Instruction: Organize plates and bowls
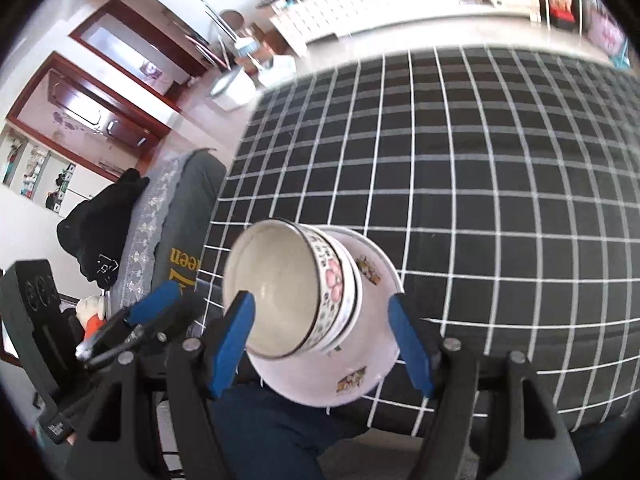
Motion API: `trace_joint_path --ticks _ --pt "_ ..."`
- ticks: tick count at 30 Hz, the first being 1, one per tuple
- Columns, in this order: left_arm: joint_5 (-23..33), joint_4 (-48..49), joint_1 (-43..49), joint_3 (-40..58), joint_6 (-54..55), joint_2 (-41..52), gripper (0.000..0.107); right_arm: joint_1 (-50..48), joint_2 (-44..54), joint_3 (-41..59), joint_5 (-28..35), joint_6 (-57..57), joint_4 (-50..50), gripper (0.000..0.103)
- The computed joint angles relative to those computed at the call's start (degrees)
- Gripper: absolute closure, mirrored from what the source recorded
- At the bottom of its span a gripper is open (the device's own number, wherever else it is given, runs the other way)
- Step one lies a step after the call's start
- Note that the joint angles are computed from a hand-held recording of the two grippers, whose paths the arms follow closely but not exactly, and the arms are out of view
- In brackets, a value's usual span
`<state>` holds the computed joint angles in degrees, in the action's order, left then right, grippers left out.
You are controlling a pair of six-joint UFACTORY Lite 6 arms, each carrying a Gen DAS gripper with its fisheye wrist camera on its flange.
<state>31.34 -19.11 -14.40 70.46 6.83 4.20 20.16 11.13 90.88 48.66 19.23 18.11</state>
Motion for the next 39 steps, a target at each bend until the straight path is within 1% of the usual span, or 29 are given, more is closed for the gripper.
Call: trace_joint_path --ticks 1,3,6,7,9,10,11,12,14,17,19,21,23,25,26,27,28,29,31,33,34,35,36,37,39 --pt "-0.8 3.3 -1.4 -1.5 -3.1 -3.4 0.041 0.2 -1.3 -0.4 0.1 0.3 -0.8 0.030" --pt "-0.9 9.2 -4.4 -2.1 -9.7 -7.4 0.041 1.9 -5.7 -2.3 -0.4 2.9 -5.1 0.030" --pt "-0.8 11.0 -7.2 -4.6 -12.1 -13.4 0.041 5.0 -11.9 -4.6 -0.3 8.9 -14.0 0.030" --pt "-0.9 13.3 -8.8 -5.5 -14.5 -15.6 0.041 6.7 -14.3 -5.3 0.3 12.1 -18.3 0.030" --pt "-1.0 22.1 -13.0 -7.2 -23.5 -19.8 0.041 9.1 -17.5 -6.7 1.0 16.4 -24.3 0.030" --pt "-0.6 25.7 -14.7 -7.4 -27.1 -21.1 0.041 11.2 -19.4 -7.1 2.2 19.6 -28.5 0.030" --pt "0.1 31.0 -17.3 -8.1 -32.6 -22.9 0.041 12.0 -20.6 -7.6 2.9 20.8 -30.6 0.030" --pt "0.6 34.2 -19.2 -8.6 -35.8 -24.2 0.041 13.4 -21.8 -7.9 3.9 22.5 -33.2 0.030" --pt "2.5 41.0 -23.7 -9.5 -42.8 -27.0 0.041 18.4 -22.9 -7.0 8.4 27.1 -40.8 0.030" --pt "4.2 49.4 -29.4 -11.3 -50.8 -31.4 0.041 21.8 -24.6 -6.9 10.9 29.2 -45.0 0.030" --pt "5.4 55.2 -33.2 -12.8 -56.8 -34.0 0.041 26.0 -26.6 -8.3 13.6 34.6 -50.6 0.030" --pt "8.8 62.9 -38.9 -13.7 -63.6 -35.5 0.040 30.4 -28.8 -10.4 16.5 39.8 -56.7 0.029" --pt "15.1 71.8 -46.9 -15.0 -71.4 -36.6 0.038 34.6 -31.1 -12.4 19.7 44.5 -61.0 0.027" --pt "20.0 76.4 -53.1 -15.8 -76.0 -37.1 0.026 38.2 -33.8 -14.9 21.6 48.9 -64.1 0.026" --pt "22.0 78.4 -56.0 -16.4 -78.2 -37.6 0.025 39.9 -34.8 -15.8 23.0 51.0 -65.7 0.026" --pt "22.7 79.0 -57.0 -16.9 -79.0 -38.1 0.025 42.0 -35.9 -16.6 24.8 53.1 -67.4 0.023" --pt "24.1 80.0 -59.0 -17.4 -80.8 -38.6 0.025 44.9 -37.1 -17.8 27.1 55.8 -69.6 0.016" --pt "25.6 80.7 -60.7 -17.6 -82.2 -38.9 0.024 47.7 -37.9 -18.5 29.5 57.9 -71.4 0.014" --pt "28.7 82.3 -64.2 -18.0 -85.4 -39.4 0.020 53.0 -39.2 -19.9 34.1 61.1 -74.5 0.006" --pt "31.4 83.3 -66.9 -18.0 -87.6 -39.4 0.019 57.2 -40.2 -20.9 37.1 63.0 -76.5 0.004" --pt "32.8 83.8 -68.5 -18.1 -88.7 -39.3 0.018 59.1 -40.6 -21.2 38.3 63.6 -77.0 0.000" --pt "34.6 84.4 -70.1 -18.1 -89.9 -39.2 0.017 60.7 -40.7 -21.2 39.6 64.0 -77.5 0.000" --pt "36.8 85.4 -72.2 -18.2 -91.3 -39.1 0.011 62.1 -40.4 -21.1 41.3 64.2 -78.1 0.000" --pt "37.7 85.6 -73.4 -18.0 -91.7 -38.8 0.004 63.5 -40.1 -21.0 42.7 64.3 -78.7 0.000" --pt "39.8 86.0 -76.2 -17.6 -92.5 -38.0 0.004 66.3 -39.8 -21.0 45.5 64.9 -79.8 0.000"
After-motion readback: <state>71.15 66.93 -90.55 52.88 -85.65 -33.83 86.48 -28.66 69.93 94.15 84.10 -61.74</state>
